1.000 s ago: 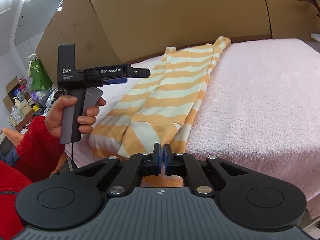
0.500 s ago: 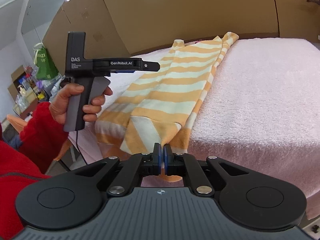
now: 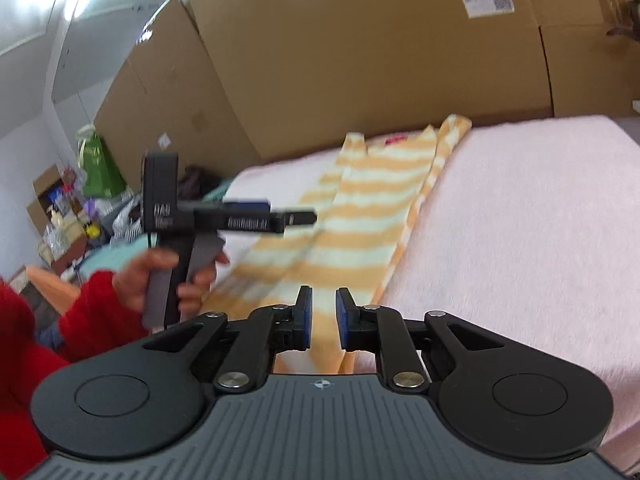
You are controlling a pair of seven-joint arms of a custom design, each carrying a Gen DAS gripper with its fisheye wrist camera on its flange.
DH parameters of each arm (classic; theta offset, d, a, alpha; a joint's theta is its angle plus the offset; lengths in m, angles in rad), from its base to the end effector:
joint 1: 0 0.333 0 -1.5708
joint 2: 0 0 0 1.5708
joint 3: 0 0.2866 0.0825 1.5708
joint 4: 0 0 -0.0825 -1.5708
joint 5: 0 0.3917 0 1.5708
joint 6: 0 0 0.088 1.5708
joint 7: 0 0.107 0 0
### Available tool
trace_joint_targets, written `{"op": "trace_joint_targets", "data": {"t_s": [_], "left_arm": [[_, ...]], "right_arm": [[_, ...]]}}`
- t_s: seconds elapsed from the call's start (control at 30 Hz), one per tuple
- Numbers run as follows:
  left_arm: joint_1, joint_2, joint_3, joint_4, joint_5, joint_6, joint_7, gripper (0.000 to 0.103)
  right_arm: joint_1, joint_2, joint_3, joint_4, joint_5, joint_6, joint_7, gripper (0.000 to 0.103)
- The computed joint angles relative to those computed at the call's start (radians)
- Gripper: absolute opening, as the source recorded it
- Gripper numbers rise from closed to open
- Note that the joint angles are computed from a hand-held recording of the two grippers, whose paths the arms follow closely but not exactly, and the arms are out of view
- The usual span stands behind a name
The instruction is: Fold clothes
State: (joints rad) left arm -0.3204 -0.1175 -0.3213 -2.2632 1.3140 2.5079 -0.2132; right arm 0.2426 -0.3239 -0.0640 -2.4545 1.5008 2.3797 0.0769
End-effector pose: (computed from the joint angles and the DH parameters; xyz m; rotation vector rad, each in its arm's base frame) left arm 0.4269 -0.3301 0.4064 -1.7104 1.4847 -0.7981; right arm 0.4700 0.0950 0.4188 -1.7622 0.9351 -0.0389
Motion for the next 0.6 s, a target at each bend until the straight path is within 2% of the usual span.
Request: {"op": "trace_joint_targets", "data": {"t_s": [0.03, 0.1, 0.2, 0.27, 0.33, 0.37, 0.4, 0.47, 0.6], "left_arm": [[0.000, 0.004, 0.001, 0.004, -0.004, 0.005, 0.005, 0.102], [-0.001, 0.009, 0.002, 0.013, -0.003, 0.015, 0.013, 0.102], [-0.002, 0.020, 0.006, 0.026, -0.003, 0.048, 0.040, 0.102], [-0.003, 0.034, 0.009, 0.038, -0.010, 0.068, 0.067, 0.102], [-0.007, 0.054, 0.010, 0.054, -0.031, 0.065, 0.097, 0.102], [-0.009, 0.063, 0.011, 0.061, -0.044, 0.061, 0.113, 0.102], [-0.012, 0.072, 0.014, 0.068, -0.057, 0.059, 0.129, 0.102], [-0.014, 0.081, 0.021, 0.074, -0.084, 0.064, 0.150, 0.102], [-0.017, 0.094, 0.029, 0.082, -0.126, 0.068, 0.188, 0.102]], "right_arm": [[-0.008, 0.029, 0.024, 0.036, 0.036, 0.045, -0.010, 0.015], [0.020, 0.109, 0.049, 0.120, 0.064, 0.169, -0.010, 0.016], [0.031, 0.251, 0.078, 0.271, 0.073, 0.259, 0.014, 0.016], [0.027, 0.345, 0.093, 0.382, 0.035, 0.269, 0.083, 0.016], [0.024, 0.445, 0.114, 0.502, -0.063, 0.305, 0.212, 0.016], [0.032, 0.497, 0.121, 0.561, -0.193, 0.341, 0.348, 0.016], [0.059, 0.550, 0.102, 0.620, -0.330, 0.361, 0.492, 0.016], [0.064, 0.635, 0.114, 0.718, -0.492, 0.390, 0.635, 0.017], [0.017, 0.763, 0.173, 0.884, -0.529, 0.326, 0.666, 0.017]]}}
